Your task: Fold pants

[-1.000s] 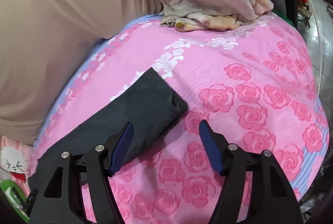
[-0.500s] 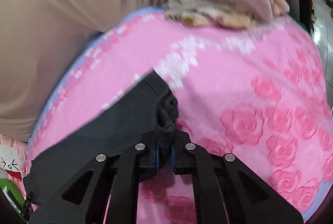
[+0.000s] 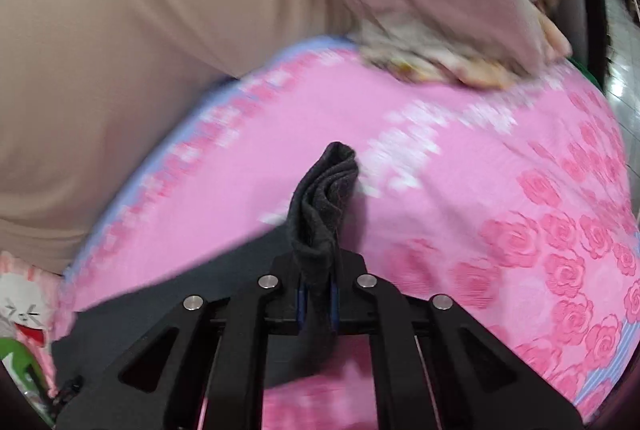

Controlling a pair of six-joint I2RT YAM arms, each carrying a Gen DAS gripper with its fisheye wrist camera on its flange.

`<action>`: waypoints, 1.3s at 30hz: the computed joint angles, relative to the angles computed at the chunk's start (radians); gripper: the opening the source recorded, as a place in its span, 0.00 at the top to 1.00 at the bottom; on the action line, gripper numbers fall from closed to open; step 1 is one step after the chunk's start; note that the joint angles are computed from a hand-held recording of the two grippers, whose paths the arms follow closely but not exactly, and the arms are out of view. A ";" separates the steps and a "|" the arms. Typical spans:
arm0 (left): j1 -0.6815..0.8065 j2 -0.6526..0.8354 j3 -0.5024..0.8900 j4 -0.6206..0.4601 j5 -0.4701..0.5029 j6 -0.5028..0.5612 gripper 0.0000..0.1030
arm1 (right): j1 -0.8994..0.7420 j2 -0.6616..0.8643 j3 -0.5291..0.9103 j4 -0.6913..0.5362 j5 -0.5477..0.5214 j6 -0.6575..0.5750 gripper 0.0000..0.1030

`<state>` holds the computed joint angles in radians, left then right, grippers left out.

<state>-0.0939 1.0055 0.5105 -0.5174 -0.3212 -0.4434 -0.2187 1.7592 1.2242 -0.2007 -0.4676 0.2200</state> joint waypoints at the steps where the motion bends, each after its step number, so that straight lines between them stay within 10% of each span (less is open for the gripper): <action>1: 0.003 -0.004 -0.003 0.004 0.006 0.001 0.14 | 0.047 -0.055 0.002 -0.011 -0.006 0.003 0.93; 10: 0.010 -0.029 -0.013 0.011 0.022 0.003 0.14 | 0.526 -0.147 0.146 -0.084 0.130 -0.007 0.93; 23: 0.035 -0.063 -0.028 0.021 0.068 0.018 0.12 | 0.965 0.317 0.382 -0.231 0.284 -0.072 0.91; 34: 0.271 -0.265 -0.089 0.060 0.509 0.070 0.12 | 0.678 -0.239 -0.301 0.072 0.281 -0.045 0.55; 39: 0.107 0.003 0.010 0.190 0.579 -0.101 0.12 | 0.506 -0.256 -0.458 0.148 0.217 -0.021 0.54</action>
<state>0.0128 1.0082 0.5200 -0.3269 0.2581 -0.5442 0.2870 1.5032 0.7658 -0.0525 -0.2503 0.1990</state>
